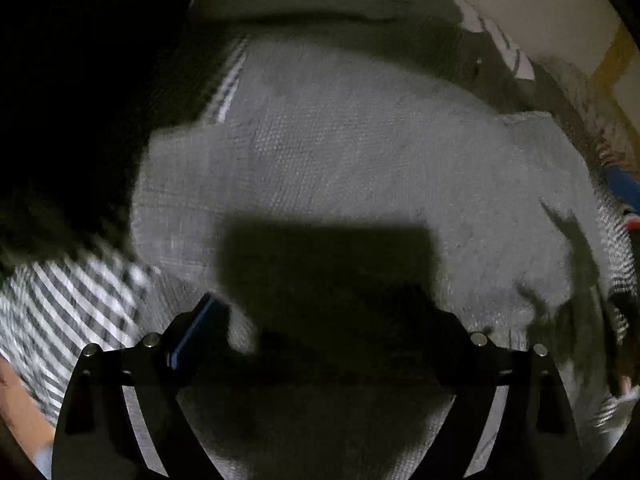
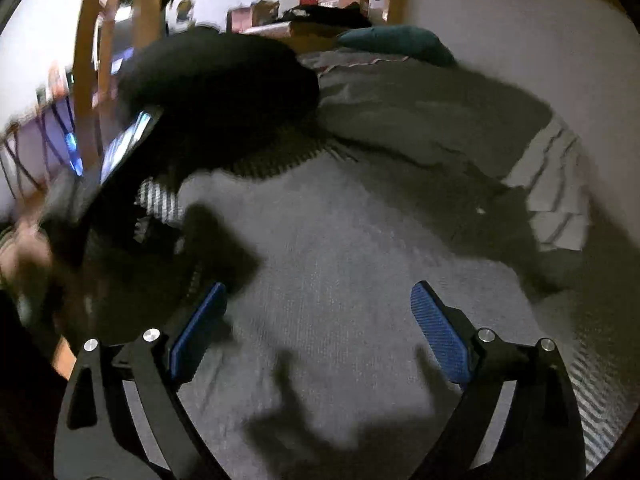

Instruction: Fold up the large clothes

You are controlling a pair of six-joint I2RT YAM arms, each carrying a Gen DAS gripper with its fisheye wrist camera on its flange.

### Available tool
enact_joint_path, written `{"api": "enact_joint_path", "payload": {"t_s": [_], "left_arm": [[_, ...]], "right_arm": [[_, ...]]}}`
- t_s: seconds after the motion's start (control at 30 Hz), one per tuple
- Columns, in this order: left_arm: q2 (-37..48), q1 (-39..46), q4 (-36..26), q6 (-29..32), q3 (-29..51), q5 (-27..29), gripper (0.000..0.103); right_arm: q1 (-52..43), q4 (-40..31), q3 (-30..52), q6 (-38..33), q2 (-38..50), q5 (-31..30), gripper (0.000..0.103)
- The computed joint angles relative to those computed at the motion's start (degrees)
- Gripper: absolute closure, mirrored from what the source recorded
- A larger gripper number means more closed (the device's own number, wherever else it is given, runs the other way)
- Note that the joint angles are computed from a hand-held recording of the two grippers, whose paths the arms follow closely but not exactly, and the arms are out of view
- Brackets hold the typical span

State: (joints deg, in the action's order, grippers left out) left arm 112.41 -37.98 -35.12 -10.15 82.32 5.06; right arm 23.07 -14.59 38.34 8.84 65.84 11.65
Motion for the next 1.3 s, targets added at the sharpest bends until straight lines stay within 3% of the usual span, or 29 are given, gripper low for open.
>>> {"api": "enact_joint_path", "payload": {"t_s": [0.1,0.2,0.3,0.37,0.4,0.43,0.5,0.53,0.67,0.73,0.83,0.9,1.0,1.03,1.07,1.1,1.17,1.27,1.3], "left_arm": [[-0.8,0.2,2.4,0.7,-2.1,0.1,0.013],[-1.2,-0.3,4.0,1.2,-3.5,-1.3,0.012],[-2.2,-0.9,6.4,1.4,-5.8,-2.7,0.012],[-2.5,-1.5,7.7,1.4,-6.7,-3.8,0.012],[-2.6,-1.6,8.0,1.5,-7.0,-4.1,0.011],[-2.6,-1.9,8.1,1.4,-7.0,-4.4,0.011],[-2.7,-1.9,7.9,1.5,-6.9,-4.6,0.011],[-2.7,-1.7,7.3,1.3,-6.3,-4.3,0.011],[-2.8,-0.4,4.5,0.0,-2.8,-1.8,0.011],[-3.8,-0.4,4.6,0.3,-1.0,-2.9,0.011],[-2.3,-0.9,3.2,1.0,3.7,-5.8,0.011],[1.8,-1.3,-0.2,0.9,9.1,-7.5,0.011],[8.7,-2.3,-3.9,0.5,16.2,-12.5,0.011],[11.3,-2.4,-6.0,0.8,18.8,-13.1,0.011],[12.0,-2.1,-6.2,0.9,19.2,-12.6,0.011],[11.5,-1.9,-4.6,0.8,17.8,-12.1,0.011],[10.4,-1.8,-3.2,1.2,15.9,-12.0,0.010],[5.1,-0.9,-0.6,-1.1,12.0,-9.4,0.011],[2.8,-0.7,0.8,-2.0,10.5,-8.5,0.011]], "right_arm": [[-6.4,0.5,9.8,-9.3,12.1,-12.1,0.011],[-6.5,-6.0,23.7,-21.9,25.9,-12.5,0.011],[-7.3,-17.7,38.1,-28.1,38.1,-14.9,0.011],[-7.0,-22.5,44.2,-29.9,44.7,-13.0,0.012],[-7.0,-24.9,46.1,-29.8,47.1,-12.6,0.019],[-7.7,-27.6,48.3,-29.9,49.4,-14.6,0.036],[-8.3,-27.7,47.9,-29.1,49.3,-17.4,0.061],[-8.5,-27.1,47.2,-28.9,48.3,-17.9,0.086],[-11.6,-21.7,41.9,-25.7,41.6,-22.1,0.092],[-14.5,-17.6,39.6,-22.4,38.4,-23.9,0.092],[-17.3,-16.8,40.4,-20.0,38.8,-24.8,0.092],[-16.0,-18.5,42.8,-21.0,42.4,-20.8,0.090],[-13.0,-16.6,42.8,-17.3,45.0,-13.1,0.073],[-13.0,-14.0,40.7,-16.2,43.2,-13.6,0.051],[-13.6,-8.9,36.1,-14.0,38.5,-14.6,0.018],[-13.9,-5.0,31.6,-11.8,33.8,-13.5,0.005],[-15.2,-3.2,23.6,-8.1,23.2,-8.2,0.003],[-20.4,-8.1,13.2,-5.1,9.9,-0.2,0.003],[-24.2,-10.6,10.3,-4.0,6.2,-1.0,0.003]]}}
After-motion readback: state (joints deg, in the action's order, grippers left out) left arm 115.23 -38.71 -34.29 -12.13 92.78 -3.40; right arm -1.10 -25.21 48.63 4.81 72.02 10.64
